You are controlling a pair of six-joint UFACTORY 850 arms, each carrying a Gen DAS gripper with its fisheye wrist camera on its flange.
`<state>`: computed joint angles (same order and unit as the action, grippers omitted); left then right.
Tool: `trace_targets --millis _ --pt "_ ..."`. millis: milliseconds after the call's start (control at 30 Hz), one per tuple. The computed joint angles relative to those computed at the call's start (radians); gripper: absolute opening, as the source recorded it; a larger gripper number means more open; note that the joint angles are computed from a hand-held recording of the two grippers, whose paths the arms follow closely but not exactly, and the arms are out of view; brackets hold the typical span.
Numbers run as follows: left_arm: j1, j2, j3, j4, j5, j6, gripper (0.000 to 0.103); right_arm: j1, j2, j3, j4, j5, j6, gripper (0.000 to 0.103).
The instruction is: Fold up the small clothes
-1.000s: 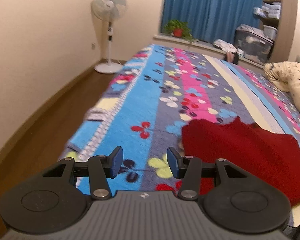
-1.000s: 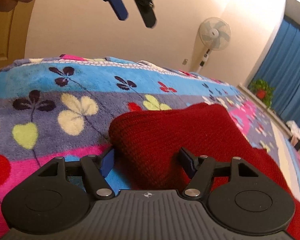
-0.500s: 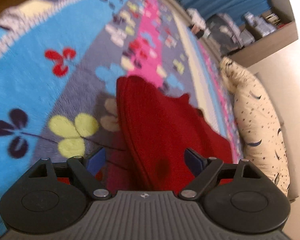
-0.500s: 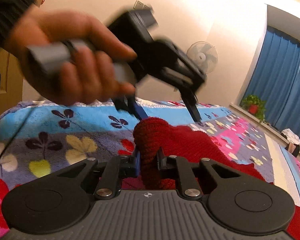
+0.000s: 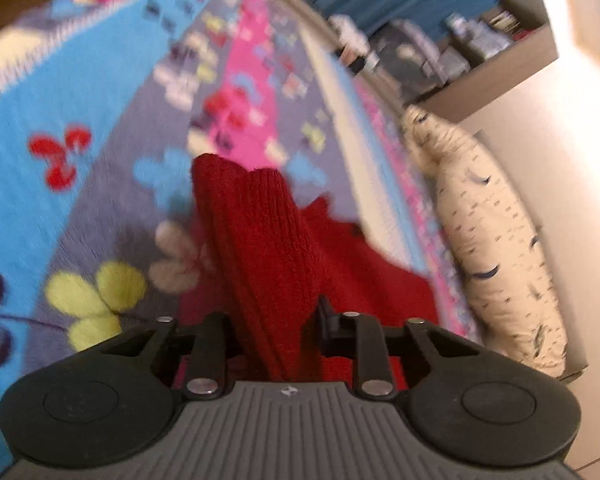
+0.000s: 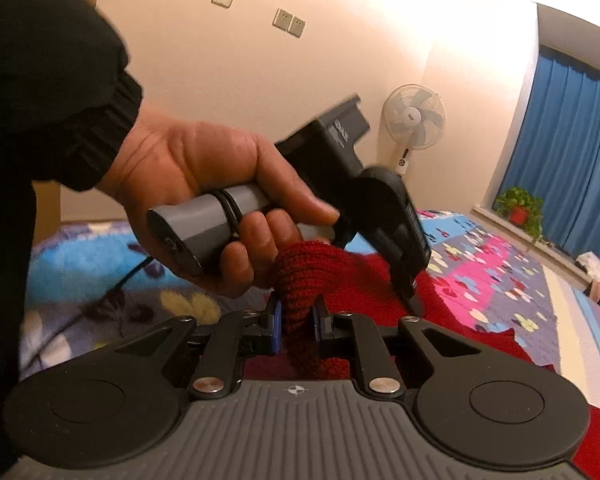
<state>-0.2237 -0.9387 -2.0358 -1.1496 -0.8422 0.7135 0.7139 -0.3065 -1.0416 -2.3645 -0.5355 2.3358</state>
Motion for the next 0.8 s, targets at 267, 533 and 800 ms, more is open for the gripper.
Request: trace_targets --millis 267,533,800 --pt "0.102 0.336 0.458 -0.272 0.143 0.159 0.02 0.028 0.102 -0.019 -0.28 0.067 0.474 0.014" --pt "0.071 0.457 0.604 -0.521 0.291 0.353 0.048 -0.043 0.183 0.046 -0.064 0.183 0.625 0.013" --pt "-0.038 0.528 0.68 -0.577 0.285 0.579 0.058 -0.125 0.507 0.345 0.649 -0.037 0.37 0.012"
